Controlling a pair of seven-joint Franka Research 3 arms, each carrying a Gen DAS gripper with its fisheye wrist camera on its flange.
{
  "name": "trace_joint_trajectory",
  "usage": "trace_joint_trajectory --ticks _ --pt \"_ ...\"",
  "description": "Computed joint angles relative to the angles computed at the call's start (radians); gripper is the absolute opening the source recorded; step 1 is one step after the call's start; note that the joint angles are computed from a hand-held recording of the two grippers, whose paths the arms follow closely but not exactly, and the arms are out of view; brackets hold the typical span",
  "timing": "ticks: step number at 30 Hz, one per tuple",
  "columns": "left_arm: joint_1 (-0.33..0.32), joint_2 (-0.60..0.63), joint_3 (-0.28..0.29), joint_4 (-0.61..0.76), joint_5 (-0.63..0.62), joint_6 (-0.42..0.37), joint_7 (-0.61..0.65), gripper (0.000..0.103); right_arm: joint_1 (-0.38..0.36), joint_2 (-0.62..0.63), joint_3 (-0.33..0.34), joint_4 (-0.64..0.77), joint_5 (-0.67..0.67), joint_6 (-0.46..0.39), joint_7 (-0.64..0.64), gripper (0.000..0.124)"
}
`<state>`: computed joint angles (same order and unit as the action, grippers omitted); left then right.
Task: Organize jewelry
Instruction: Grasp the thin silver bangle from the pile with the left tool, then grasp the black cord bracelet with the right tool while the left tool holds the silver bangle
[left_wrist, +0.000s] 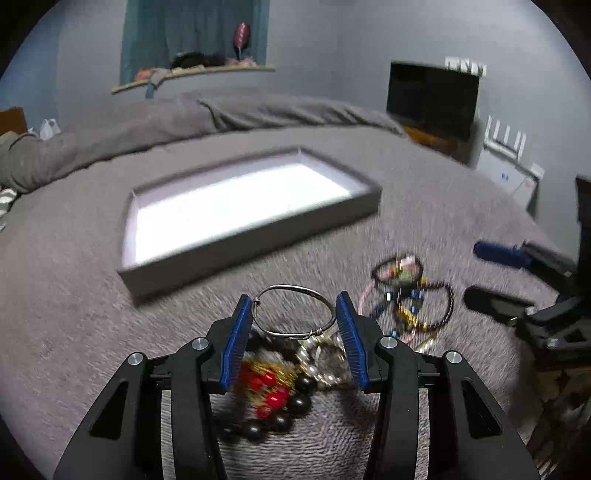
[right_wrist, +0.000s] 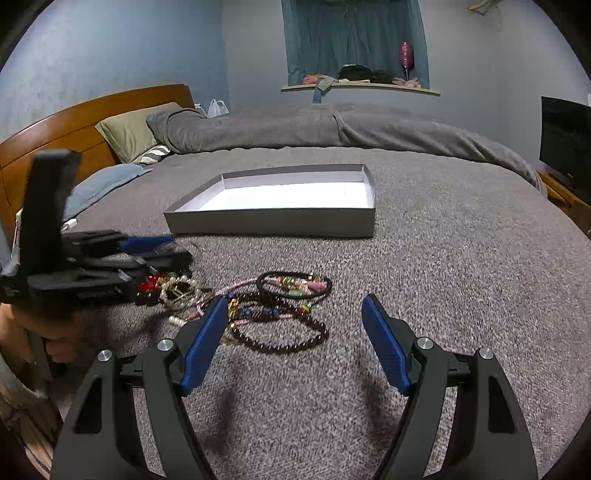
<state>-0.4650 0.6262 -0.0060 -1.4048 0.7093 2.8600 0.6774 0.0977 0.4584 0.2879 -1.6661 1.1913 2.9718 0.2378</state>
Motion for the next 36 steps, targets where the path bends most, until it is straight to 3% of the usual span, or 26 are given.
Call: trace_joint_trajectory --ticks 3,9,12,14,16,19,22,24,25,27,30,33,36 --pt "-0.020 -0.033 0.053 -0.037 0.048 0.036 -0.078 0.048 0.019 0.022 -0.027 0.035 -0.065 -0.023 0.077 0.074" --pt "0.010 -0.068 0.058 -0.091 0.076 0.063 -0.154 0.048 0.058 0.086 -0.085 0.118 -0.270 -0.074 0.301 0.071" --pt "0.010 -0.086 0.069 -0.116 0.102 0.069 -0.193 0.048 0.072 0.114 -0.107 0.148 -0.370 -0.094 0.402 0.060" --pt "0.011 -0.098 0.075 -0.132 0.123 0.078 -0.223 0.048 0.069 0.128 -0.109 0.161 -0.419 -0.112 0.453 0.042" --pt "0.017 -0.104 0.074 -0.141 0.136 0.080 -0.243 0.048 0.062 0.138 -0.105 0.169 -0.453 -0.116 0.493 0.033" --pt "0.025 -0.108 0.064 -0.148 0.148 0.082 -0.255 0.048 0.041 0.151 -0.088 0.185 -0.474 -0.125 0.534 0.033" --pt "0.031 -0.106 0.054 -0.146 0.154 0.079 -0.254 0.048 0.053 0.179 -0.113 0.228 -0.530 -0.161 0.608 0.033" --pt "0.034 -0.104 0.050 -0.144 0.155 0.077 -0.253 0.048 0.059 0.201 -0.124 0.263 -0.569 -0.191 0.648 0.024" --pt "0.034 -0.104 0.049 -0.144 0.156 0.076 -0.253 0.048 0.066 0.210 -0.133 0.275 -0.593 -0.201 0.665 0.009" --pt "0.033 -0.106 0.049 -0.147 0.161 0.074 -0.255 0.048 0.081 0.225 -0.150 0.297 -0.642 -0.221 0.700 0.003" --pt "0.031 -0.109 0.053 -0.150 0.172 0.073 -0.265 0.048 0.047 0.214 -0.100 0.272 -0.624 -0.178 0.655 0.003" --pt "0.032 -0.110 0.057 -0.146 0.181 0.070 -0.282 0.048 0.021 0.190 -0.059 0.226 -0.587 -0.070 0.608 0.003" --pt "0.032 -0.111 0.060 -0.147 0.193 0.070 -0.298 0.048 -0.017 0.186 -0.006 0.222 -0.542 -0.033 0.561 0.003"
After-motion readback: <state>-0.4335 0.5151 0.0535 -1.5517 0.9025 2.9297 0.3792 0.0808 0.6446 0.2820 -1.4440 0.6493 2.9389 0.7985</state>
